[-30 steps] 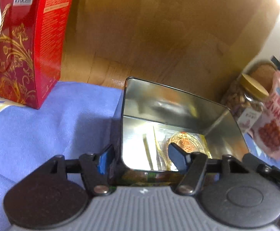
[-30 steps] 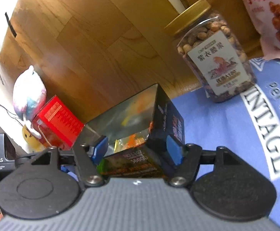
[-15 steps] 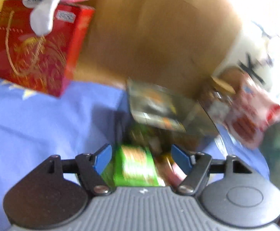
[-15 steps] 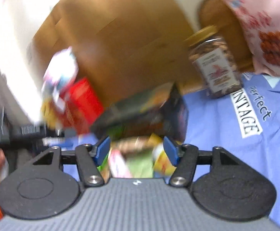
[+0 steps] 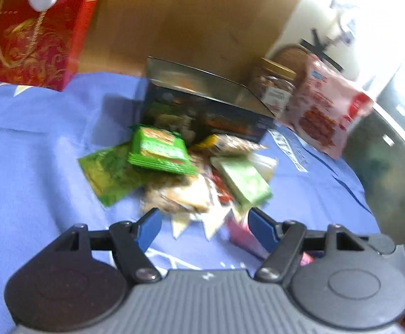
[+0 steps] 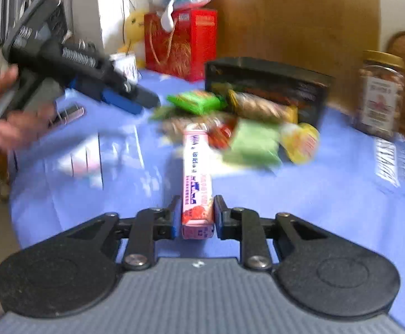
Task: Organize snacks
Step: 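Grasp the pink gum box with both grippers, then lower the pink gum box into the black tin and release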
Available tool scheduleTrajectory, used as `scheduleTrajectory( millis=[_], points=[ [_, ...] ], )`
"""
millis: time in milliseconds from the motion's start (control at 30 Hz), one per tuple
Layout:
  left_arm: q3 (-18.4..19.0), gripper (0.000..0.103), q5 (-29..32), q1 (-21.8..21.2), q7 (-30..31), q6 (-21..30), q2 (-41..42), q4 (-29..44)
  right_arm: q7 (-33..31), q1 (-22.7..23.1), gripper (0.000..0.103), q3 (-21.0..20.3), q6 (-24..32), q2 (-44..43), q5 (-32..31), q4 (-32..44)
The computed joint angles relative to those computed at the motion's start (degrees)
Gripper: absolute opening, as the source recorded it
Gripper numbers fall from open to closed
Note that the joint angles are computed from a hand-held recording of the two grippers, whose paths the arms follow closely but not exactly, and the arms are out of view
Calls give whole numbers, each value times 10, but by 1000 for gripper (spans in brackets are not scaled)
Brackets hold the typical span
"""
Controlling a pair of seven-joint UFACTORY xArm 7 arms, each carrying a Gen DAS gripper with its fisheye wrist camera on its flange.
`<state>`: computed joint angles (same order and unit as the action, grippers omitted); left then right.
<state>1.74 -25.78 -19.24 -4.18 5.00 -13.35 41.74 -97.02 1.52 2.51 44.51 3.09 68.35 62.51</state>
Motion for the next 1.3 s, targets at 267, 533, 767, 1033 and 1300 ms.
scheduleTrajectory(
  millis=[267, 533, 767, 1033, 1300],
  points=[
    [0, 70, -87, -45, 66, 34, 43, 44, 14, -9, 50, -22, -92, -40, 105, -66],
    [-27, 65, -178, -35, 63, 62, 40, 46, -35, -4, 50, -22, -77, -38, 129, -74],
    [-74, 35, -98, 4, 16, 75, 92, 91, -46, 6, 39, -8, -102, -22, 136, -63],
    [-63, 35, 9, 31, -41, 52, 61, 100, -64, 9, 38, -8, -62, -2, 190, -9],
    [-46, 35, 107, 92, -99, 38, 178, 268, -5, 34, 38, 44, -139, 163, 199, 238]
  ],
)
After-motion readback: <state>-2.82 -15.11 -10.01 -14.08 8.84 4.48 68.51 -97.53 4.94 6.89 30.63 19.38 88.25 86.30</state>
